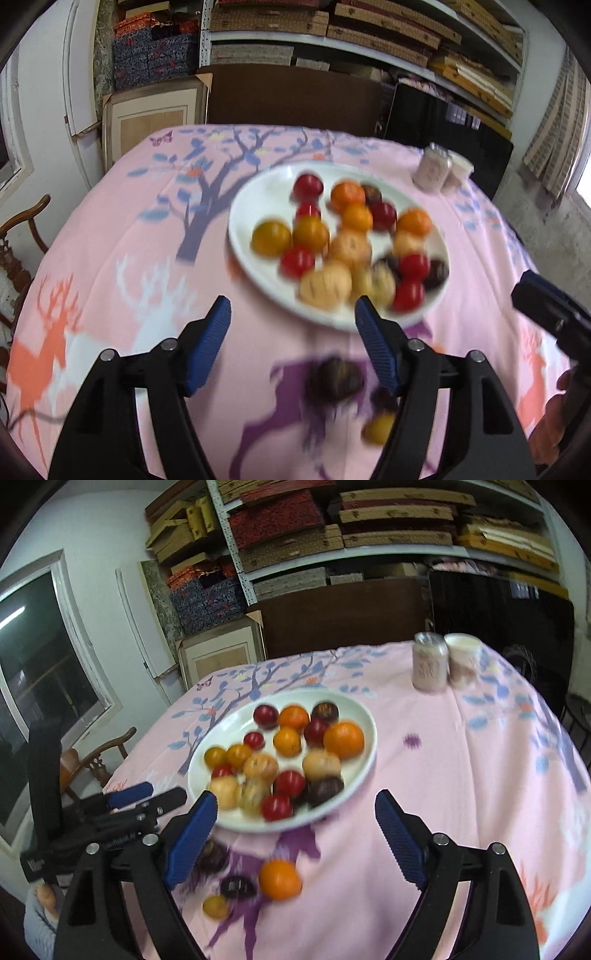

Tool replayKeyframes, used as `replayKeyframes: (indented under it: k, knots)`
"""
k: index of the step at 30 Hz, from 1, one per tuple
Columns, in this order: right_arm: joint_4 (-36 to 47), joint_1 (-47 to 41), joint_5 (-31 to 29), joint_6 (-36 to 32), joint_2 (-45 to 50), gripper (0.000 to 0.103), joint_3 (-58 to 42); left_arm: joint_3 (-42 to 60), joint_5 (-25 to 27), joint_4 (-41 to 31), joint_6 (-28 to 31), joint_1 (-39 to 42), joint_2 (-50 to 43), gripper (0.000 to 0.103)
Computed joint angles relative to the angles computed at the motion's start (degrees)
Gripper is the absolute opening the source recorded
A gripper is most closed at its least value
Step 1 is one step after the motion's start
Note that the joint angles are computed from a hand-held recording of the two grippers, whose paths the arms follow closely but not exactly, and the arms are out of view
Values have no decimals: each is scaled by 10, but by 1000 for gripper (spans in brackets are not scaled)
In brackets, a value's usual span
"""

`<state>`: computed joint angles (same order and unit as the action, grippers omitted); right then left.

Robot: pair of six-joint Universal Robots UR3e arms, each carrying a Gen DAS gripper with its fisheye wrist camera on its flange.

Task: Organize fruits
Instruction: 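Withdraw both tools back toward the remaining fruits, then grasp the dark purple fruit with the left tool while right tool grasps an orange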

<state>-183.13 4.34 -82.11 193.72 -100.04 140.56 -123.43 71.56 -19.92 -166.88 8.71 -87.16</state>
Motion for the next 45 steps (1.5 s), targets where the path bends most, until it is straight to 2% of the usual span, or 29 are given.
replayKeyframes:
  k: [3,8,11,14,16,21,25,29,32,37,41,45]
  knots:
    - [-20,-13,10,11,-29,88,57,-50,1,-1,14,5,32,68]
    - [-32,-25,14,4,-35,88,78,-109,39,60,30,-20,37,68]
    - [-27,-35,23,0,-41,88,83,-106,60,79,29,-38,12,68]
    - [-24,-36,22,1,-41,88,81,-94,45,67,38,-37,-1,68]
    - [-24,-41,29,1,-43,89,83,-84,56,77,34,-49,-18,68]
    - [-21,-42,31,-4,-43,90,82,-53,65,90,25,-67,-65,77]
    - [-23,-34,21,-3,-37,90,78,-37,61,69,30,-64,-77,78]
    - [-21,-30,13,1,-36,90,77,-59,76,107,29,-49,-65,78]
    - [-22,-31,13,1,-37,90,78,-67,110,136,17,-35,-66,78]
    - [-22,-36,18,-3,-42,90,80,-68,60,77,35,5,-39,71]
    - [-18,-33,15,-5,-40,90,77,-71,73,82,46,-12,-48,61]
    - [-17,-19,4,-4,-31,90,70,-61,64,78,33,-8,-60,61]
